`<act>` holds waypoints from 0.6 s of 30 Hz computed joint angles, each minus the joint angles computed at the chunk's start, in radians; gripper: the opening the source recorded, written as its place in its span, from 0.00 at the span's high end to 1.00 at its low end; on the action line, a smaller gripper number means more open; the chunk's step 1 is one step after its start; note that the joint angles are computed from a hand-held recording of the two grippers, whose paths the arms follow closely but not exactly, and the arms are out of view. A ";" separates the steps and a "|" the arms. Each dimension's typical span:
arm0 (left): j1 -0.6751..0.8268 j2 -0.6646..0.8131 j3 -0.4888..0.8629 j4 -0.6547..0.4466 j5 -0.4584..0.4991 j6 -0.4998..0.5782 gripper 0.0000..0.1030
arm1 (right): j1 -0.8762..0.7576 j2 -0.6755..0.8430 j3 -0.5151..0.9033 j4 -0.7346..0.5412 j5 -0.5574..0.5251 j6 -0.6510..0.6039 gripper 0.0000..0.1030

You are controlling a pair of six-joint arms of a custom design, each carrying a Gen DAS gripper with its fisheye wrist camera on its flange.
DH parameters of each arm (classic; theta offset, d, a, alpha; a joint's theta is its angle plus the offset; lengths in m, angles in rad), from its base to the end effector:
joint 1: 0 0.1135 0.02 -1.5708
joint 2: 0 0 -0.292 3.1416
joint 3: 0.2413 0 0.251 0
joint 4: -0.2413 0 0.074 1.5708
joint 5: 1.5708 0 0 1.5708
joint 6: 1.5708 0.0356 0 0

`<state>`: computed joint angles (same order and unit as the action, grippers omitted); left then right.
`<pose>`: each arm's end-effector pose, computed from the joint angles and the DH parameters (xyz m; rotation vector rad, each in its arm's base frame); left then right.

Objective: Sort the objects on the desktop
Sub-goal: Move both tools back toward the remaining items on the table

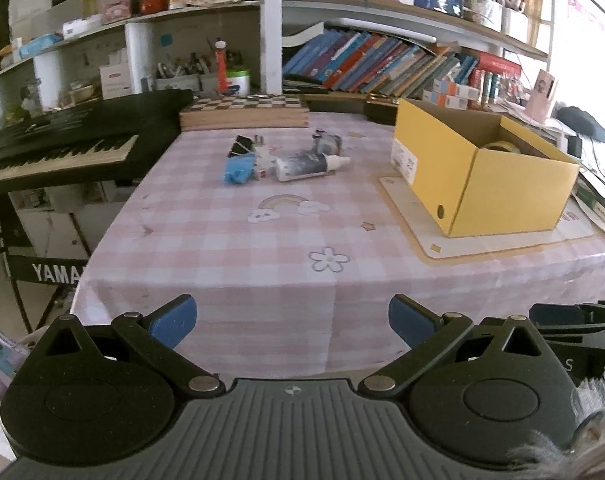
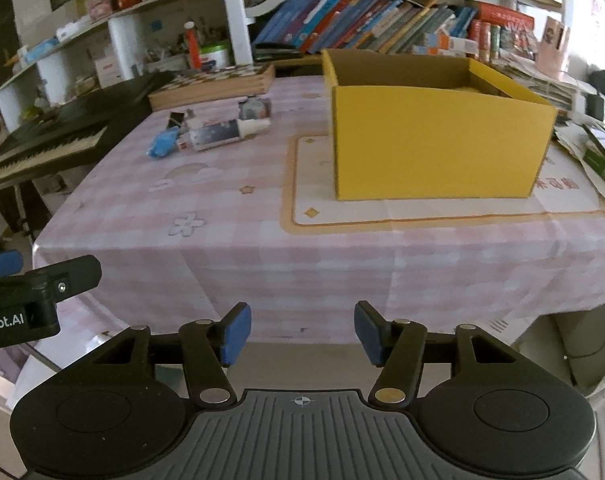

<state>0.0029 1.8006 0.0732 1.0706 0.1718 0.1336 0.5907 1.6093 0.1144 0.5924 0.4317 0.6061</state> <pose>0.1941 -0.0055 0.0811 0.2384 2.2059 -0.1161 0.1540 0.0853 0.0833 0.1976 2.3564 0.0339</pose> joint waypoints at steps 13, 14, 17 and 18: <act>0.153 -0.027 0.026 -0.034 0.085 0.039 0.00 | 0.086 0.040 0.110 -0.051 0.023 -0.023 0.44; 0.161 -0.027 0.029 -0.037 0.089 0.040 0.00 | 0.093 0.039 0.117 -0.056 0.025 -0.027 0.44; 0.174 -0.024 0.036 -0.042 0.097 0.044 0.00 | 0.098 0.048 0.137 -0.056 0.029 -0.044 0.44; 0.179 -0.025 0.038 -0.046 0.099 0.046 0.00 | 0.098 0.052 0.144 -0.058 0.029 -0.045 0.44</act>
